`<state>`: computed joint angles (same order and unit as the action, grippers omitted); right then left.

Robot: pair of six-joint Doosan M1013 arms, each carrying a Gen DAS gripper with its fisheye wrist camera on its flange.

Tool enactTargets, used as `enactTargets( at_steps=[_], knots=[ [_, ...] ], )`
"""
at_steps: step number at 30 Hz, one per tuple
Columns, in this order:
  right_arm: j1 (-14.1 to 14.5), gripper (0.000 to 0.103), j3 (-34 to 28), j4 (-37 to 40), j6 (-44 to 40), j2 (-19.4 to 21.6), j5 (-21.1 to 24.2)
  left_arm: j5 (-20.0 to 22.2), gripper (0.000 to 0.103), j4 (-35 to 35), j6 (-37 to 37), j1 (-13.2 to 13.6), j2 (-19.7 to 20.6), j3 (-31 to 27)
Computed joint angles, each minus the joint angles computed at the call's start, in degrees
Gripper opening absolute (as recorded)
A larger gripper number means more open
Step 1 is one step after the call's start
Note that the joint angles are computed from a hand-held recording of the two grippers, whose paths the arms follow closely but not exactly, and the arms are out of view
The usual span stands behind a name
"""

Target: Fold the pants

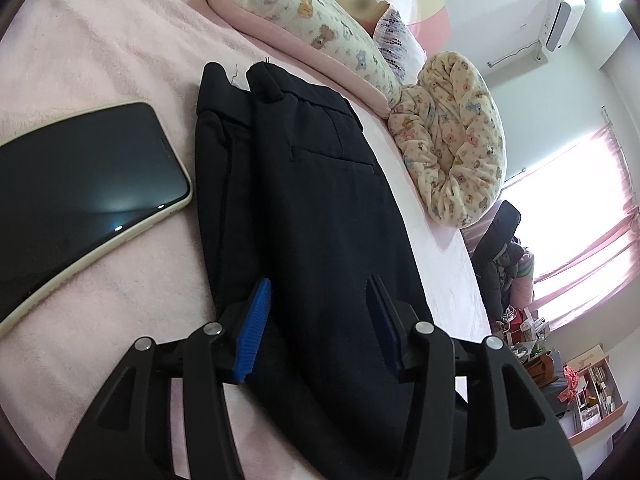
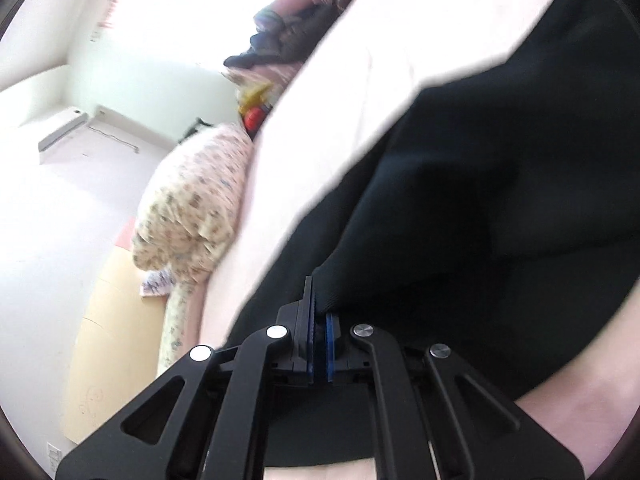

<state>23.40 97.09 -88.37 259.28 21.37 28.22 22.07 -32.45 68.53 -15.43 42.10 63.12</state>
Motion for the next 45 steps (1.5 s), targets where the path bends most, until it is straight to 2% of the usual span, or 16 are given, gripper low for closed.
enactTargets(
  at_steps=[5,8,11,12,14,17,22,28,32,35,38,40,41,42,43,45],
  knots=[
    [3.1,0.004,4.14,-4.73,4.16,-3.73,8.03,-0.17,0.05,1.56,-1.34,-0.09,-0.06,0.03],
    [4.95,0.004,5.71,-0.85,1.88,-4.37,10.27,-0.2,0.05,1.69,-1.55,-0.08,-0.1,0.09],
    [4.62,0.004,6.1,10.07,-4.09,-2.95,6.66,-0.07,0.052,0.71,-0.94,0.0,-0.12,0.1],
    [4.05,0.004,6.81,10.85,-2.85,-2.41,4.86,0.25,0.054,-0.69,0.38,0.12,-0.1,-0.01],
    [4.41,0.004,8.58,7.09,1.82,-2.4,4.71,1.07,0.058,-3.42,3.23,0.38,0.09,-0.34],
    [4.43,0.004,7.48,9.67,-4.67,-2.59,6.36,3.32,0.063,-9.65,8.68,1.23,0.84,-1.57],
    [3.88,0.004,9.24,7.69,-1.78,-3.94,4.56,8.78,0.063,-23.24,17.33,3.35,2.97,-4.39],
    [3.24,0.004,8.21,9.03,-4.18,-3.71,3.91,15.3,0.063,-31.29,19.26,5.31,5.6,-7.55],
    [2.75,0.004,7.36,9.8,-5.42,-3.54,3.21,16.19,0.061,-24.99,16.07,4.93,5.63,-8.78],
    [2.5,0.004,7.11,10.37,-6.41,-3.55,2.58,16.13,0.066,-22.0,14.05,4.54,6.22,-10.34],
    [2.54,0.004,6.74,11.13,-7.8,-3.37,2.74,16.89,0.066,-21.04,13.45,4.42,7.58,-12.53],
    [2.63,0.004,6.79,11.16,-7.9,-3.36,2.85,16.09,0.062,-21.6,13.78,4.38,7.88,-12.72],
    [2.64,0.004,6.79,11.13,-7.81,-3.36,2.86,15.23,0.05,-21.35,13.54,4.31,7.77,-12.45],
    [2.68,0.004,6.75,11.11,-7.8,-3.34,2.91,14.68,0.025,-20.92,13.19,4.27,7.66,-12.17],
    [2.72,0.004,6.62,11.11,-7.81,-3.25,3.0,14.35,0.013,-20.15,12.03,4.28,7.59,-11.92],
    [2.75,0.004,6.53,11.26,-7.97,-3.2,3.11,13.86,0.008,-23.85,13.08,4.67,7.37,-10.73]
  ],
)
